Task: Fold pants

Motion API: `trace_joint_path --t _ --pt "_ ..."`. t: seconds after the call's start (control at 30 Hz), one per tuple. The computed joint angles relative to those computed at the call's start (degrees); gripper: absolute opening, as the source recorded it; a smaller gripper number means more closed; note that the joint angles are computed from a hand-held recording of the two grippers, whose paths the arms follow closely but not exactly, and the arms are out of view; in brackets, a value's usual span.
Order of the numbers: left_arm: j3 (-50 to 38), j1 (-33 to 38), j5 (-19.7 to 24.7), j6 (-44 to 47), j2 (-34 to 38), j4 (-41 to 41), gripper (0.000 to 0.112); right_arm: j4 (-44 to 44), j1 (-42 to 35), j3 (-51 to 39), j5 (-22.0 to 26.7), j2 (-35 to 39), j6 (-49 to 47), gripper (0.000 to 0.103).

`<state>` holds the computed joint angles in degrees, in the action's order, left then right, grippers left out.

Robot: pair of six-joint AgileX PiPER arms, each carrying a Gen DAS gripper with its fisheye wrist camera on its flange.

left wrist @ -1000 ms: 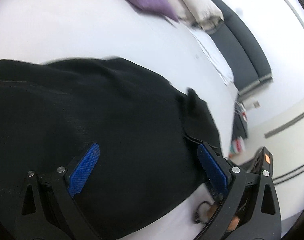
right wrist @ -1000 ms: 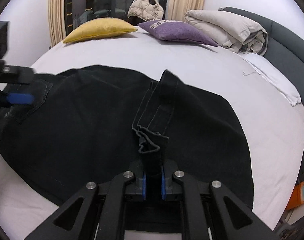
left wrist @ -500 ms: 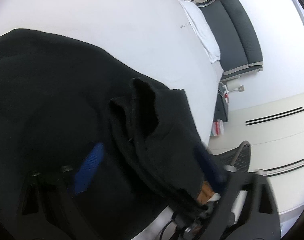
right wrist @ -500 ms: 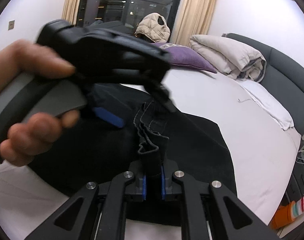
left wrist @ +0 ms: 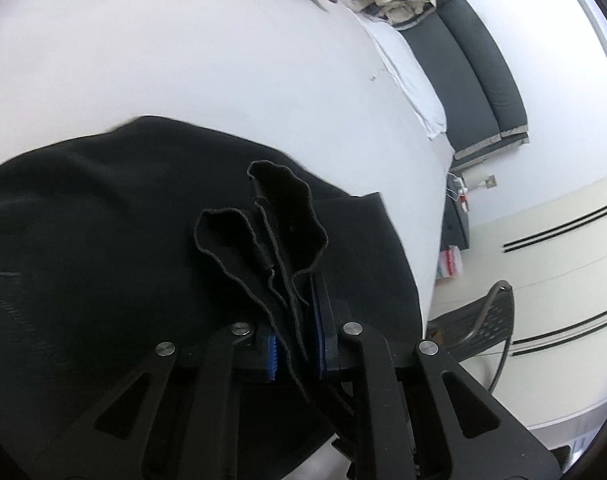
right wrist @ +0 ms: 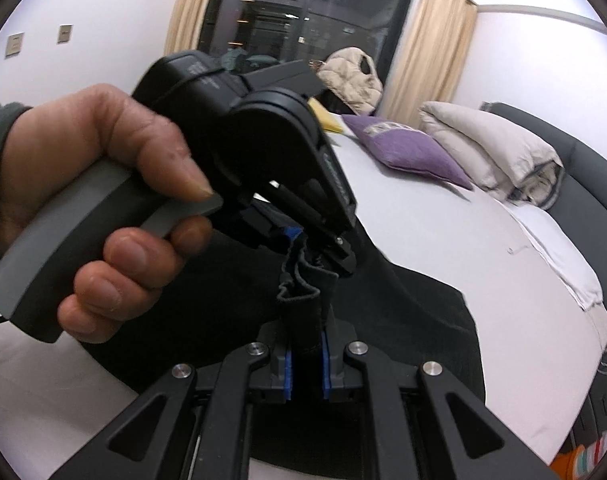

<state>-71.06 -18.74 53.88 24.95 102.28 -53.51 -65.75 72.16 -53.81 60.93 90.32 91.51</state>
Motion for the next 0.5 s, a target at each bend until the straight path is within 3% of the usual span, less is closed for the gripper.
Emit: trace_joint_path --t 0.13,0.23,0.33,0.4,0.5 --pt "2.4 2.7 -0.5 0.5 -1.0 1.9 0.012 0.6 -1.3 -2.5 -3.9 3.5 -2.0 0.012" --pt "3.9 5.2 -0.4 2.3 0.9 1.2 0.012 3.2 -4.7 -2.6 -11.2 6.2 -2.7 0.013" --pt "5.7 7.0 0.3 4.5 0.4 0.0 0.013 7.5 -6.9 -1.3 -17.8 6.2 -5.3 0.027" --pt "6.5 7.6 -0.4 3.2 -2.3 3.2 0.018 8.2 -8.0 1.9 -22.3 1.8 -4.1 0.052" --pt "7.3 9.1 -2.6 0.0 -6.9 8.4 0.029 10.3 -9.6 7.9 -27.1 -7.6 -4.4 0.056"
